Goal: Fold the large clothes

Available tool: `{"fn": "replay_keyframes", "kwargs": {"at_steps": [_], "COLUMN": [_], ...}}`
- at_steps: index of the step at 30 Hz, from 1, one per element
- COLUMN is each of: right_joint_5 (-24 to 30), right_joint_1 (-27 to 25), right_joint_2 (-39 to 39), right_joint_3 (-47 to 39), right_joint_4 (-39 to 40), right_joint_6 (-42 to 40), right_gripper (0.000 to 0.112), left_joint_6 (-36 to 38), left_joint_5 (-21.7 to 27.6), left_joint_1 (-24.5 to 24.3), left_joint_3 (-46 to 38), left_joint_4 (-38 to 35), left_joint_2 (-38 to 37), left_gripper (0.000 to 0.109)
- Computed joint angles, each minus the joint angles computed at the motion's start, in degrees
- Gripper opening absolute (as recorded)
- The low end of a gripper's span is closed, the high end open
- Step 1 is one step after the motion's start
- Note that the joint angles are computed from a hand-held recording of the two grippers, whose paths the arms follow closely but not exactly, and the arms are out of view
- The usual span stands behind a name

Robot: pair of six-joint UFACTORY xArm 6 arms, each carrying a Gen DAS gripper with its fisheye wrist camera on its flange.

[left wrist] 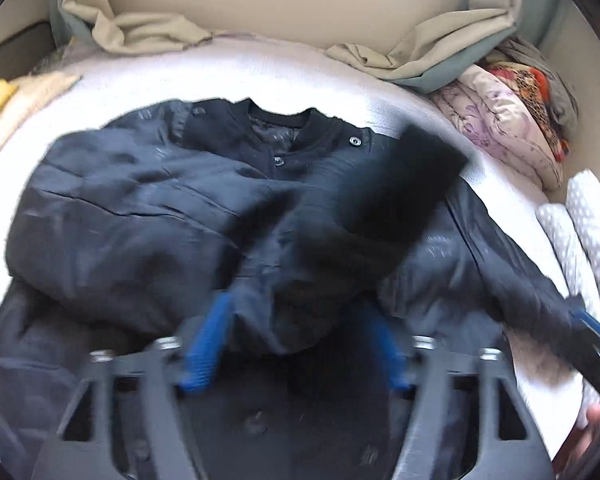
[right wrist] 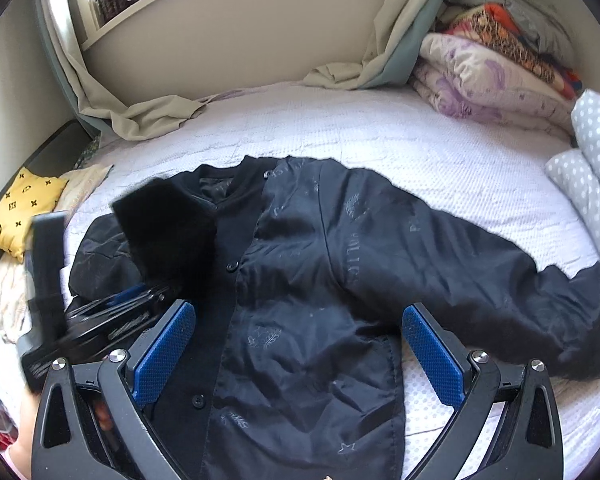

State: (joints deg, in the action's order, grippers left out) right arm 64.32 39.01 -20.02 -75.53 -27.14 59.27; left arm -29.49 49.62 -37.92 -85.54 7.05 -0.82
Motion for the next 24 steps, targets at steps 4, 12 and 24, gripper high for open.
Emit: {"fn": "replay_keyframes", "kwargs": {"at_steps": [4, 12, 24], "right_joint_5": [-1.1, -7.5, -14.8], "right_joint_1": [-0.5, -4.2, -11.0], "right_joint_2": [0.2, -3.8, 3.4], "right_joint_3": [0.4, 5.3, 5.5], "right_joint_4": [2.2, 10.1, 31.1], "right_joint_6": [-0.5, -0.5, -12.4], "right_gripper": [0.103, 0.094, 0.062], "left_joint_6": [4.4, 7.3, 8.8], "left_joint_5": [2.5, -0.4, 0.4], "left_joint_1": [-0.4, 5.5, 20.8], "left_joint_3": [2.9, 12.8, 4.7], "left_joint_4": [0.7, 4.6, -11.9], "left_joint_2": [-5.1, -15.2, -9.4], "left_gripper": [0.085, 0.086, 0.086]}}
